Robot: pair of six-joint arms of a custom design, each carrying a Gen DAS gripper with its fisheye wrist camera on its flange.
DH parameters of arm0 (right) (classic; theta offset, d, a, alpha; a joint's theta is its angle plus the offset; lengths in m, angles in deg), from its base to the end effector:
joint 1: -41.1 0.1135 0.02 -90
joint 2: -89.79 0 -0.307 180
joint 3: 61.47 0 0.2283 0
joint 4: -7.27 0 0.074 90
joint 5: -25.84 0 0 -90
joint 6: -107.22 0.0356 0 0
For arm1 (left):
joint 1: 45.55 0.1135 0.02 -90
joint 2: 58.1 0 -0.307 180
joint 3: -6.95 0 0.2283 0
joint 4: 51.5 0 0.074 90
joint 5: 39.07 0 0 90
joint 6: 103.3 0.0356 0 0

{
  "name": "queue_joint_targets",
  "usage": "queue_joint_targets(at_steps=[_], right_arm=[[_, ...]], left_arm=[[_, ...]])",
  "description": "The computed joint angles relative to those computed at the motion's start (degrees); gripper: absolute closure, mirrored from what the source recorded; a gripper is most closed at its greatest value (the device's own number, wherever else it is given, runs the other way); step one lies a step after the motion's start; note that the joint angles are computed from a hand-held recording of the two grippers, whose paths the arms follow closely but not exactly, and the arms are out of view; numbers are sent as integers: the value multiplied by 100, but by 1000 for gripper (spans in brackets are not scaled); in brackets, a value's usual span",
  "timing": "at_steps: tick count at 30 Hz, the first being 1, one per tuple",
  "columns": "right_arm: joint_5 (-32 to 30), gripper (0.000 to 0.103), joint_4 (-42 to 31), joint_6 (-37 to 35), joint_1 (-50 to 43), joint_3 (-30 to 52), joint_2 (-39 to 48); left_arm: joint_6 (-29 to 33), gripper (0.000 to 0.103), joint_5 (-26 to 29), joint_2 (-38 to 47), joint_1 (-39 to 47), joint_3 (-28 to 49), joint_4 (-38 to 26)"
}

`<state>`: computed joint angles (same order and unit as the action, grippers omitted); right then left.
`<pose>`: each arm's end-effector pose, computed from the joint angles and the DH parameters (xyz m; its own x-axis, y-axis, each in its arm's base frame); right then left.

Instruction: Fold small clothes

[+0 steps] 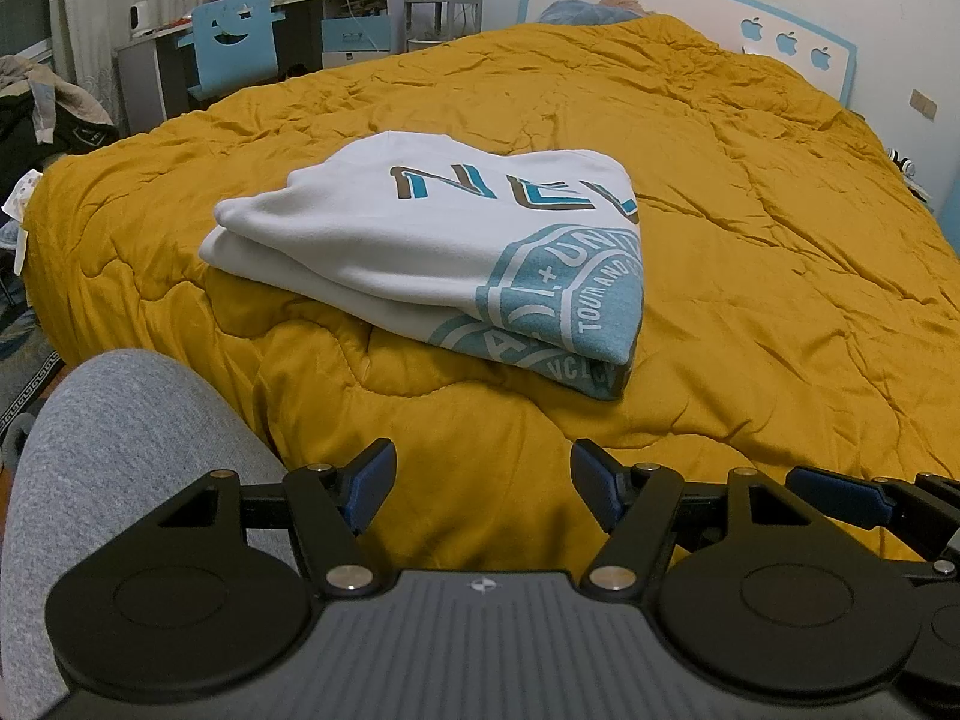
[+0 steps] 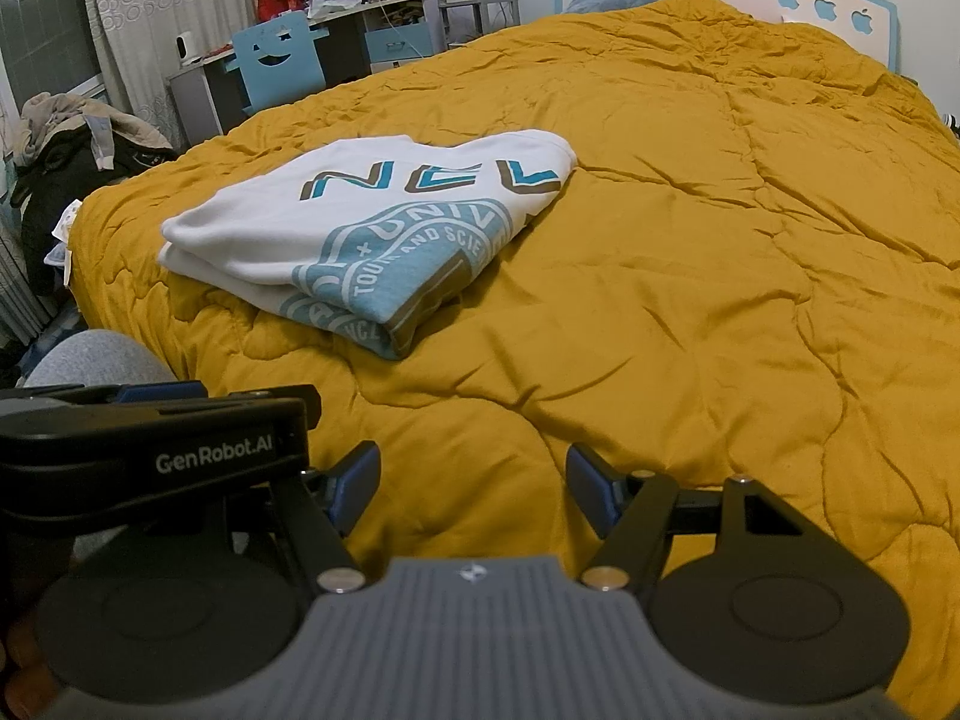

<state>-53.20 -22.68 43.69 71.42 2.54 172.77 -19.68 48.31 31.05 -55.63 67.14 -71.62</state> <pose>0.2365 0.1304 0.2619 -0.7553 0.0652 -0.6521 -0.0571 0.9847 0.1646 0.2828 -0.0486 0.2271 -0.7555 0.0216 -0.6548 0.0618 0.9973 -0.0385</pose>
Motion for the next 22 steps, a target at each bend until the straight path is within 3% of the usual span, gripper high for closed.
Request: queue_joint_targets(at_steps=[22], right_arm=[[-15,38,-25,7,25,0,5]], left_arm=[[31,25,17,-33,5,-37,-17]])
